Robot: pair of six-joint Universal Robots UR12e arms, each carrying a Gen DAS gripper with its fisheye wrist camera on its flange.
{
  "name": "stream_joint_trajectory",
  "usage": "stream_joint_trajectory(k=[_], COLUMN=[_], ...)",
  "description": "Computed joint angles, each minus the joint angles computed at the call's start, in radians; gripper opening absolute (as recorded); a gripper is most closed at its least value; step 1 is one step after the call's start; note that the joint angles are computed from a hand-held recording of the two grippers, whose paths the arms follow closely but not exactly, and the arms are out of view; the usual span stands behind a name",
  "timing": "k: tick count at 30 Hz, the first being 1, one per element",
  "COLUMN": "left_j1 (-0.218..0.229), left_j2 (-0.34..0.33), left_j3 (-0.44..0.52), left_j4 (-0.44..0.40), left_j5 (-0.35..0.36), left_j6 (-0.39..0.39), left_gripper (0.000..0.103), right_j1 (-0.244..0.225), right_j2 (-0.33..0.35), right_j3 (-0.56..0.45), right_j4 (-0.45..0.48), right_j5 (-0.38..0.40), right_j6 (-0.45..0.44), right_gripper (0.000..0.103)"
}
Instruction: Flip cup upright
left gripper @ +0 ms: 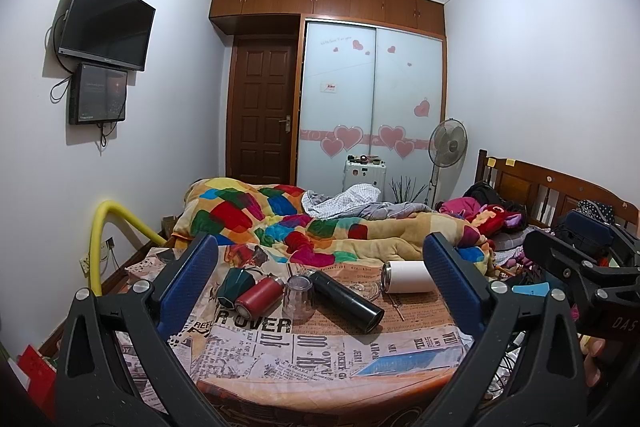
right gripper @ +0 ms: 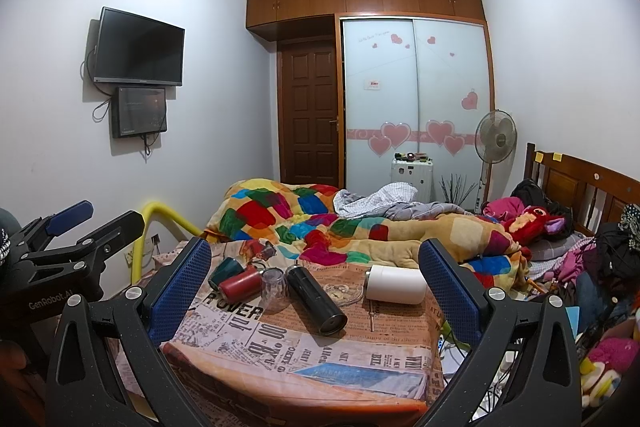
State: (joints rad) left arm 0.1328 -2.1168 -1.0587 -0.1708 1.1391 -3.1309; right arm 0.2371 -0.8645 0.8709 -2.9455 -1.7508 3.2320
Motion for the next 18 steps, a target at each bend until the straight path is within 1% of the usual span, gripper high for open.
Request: stream_joint_trajectory(k=[18], left_j1=[-0.001], left_j2=[-0.001], left_j3=[0.004], left_j4=[-0.008], left_j5=[0.004], left_j6=[0.0], left_gripper=[0.103], right_j1=[0.001], right_j2=[0.003], right_j3=[-0.004], right_j4=[0.004], right_j5=[-0.002], right_j6=[0.001], right_gripper=[0.103])
